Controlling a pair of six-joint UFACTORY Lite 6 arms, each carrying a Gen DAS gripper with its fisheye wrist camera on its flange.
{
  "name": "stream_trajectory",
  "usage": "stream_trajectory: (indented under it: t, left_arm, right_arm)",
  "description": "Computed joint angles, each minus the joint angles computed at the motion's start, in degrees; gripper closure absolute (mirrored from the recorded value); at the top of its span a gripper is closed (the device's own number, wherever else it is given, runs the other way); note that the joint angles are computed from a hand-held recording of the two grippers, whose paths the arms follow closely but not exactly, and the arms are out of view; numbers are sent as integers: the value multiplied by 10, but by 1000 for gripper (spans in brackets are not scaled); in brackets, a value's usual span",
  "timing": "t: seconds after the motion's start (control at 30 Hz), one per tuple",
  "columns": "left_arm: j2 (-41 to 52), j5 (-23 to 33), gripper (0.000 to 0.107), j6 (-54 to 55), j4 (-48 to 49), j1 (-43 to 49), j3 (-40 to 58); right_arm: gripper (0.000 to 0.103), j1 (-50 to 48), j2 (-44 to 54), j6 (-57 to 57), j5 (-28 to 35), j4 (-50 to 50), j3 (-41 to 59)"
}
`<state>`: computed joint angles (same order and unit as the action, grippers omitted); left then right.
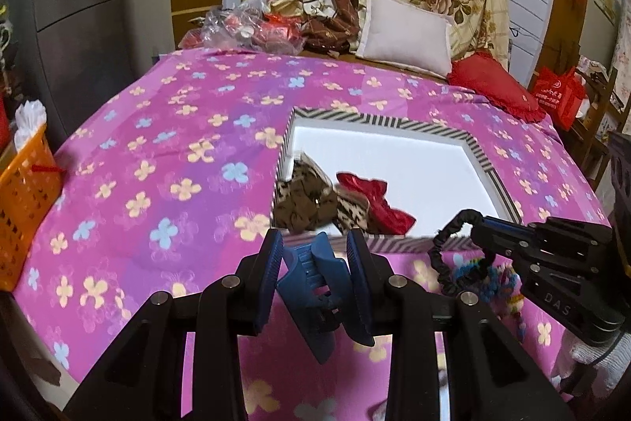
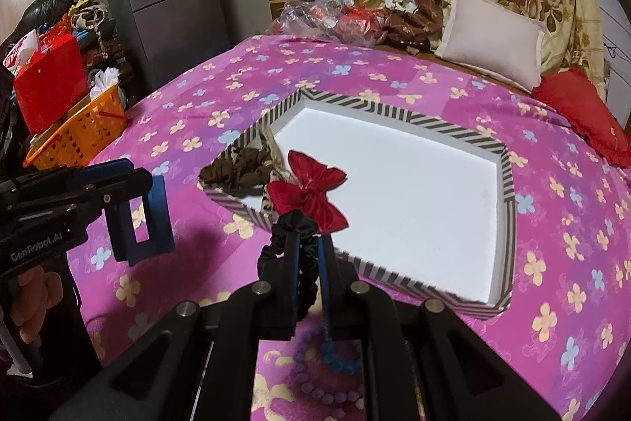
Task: Organize jewelry
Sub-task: 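Carry the claw clip with the left tool while the right tool carries the black scrunchie into the box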
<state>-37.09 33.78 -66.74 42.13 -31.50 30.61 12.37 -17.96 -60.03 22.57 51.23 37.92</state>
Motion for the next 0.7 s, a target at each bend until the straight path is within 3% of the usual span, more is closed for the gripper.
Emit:
stream_trajectory:
  t: [0.47, 0.7]
  left_arm:
    - [138, -48, 71, -31, 90, 50, 101]
    - [240, -122, 71, 16, 75, 118, 174]
  right_arm:
    - [94, -25, 95, -27, 3, 40, 94]
    - [94, -32, 179, -47, 1, 64, 155]
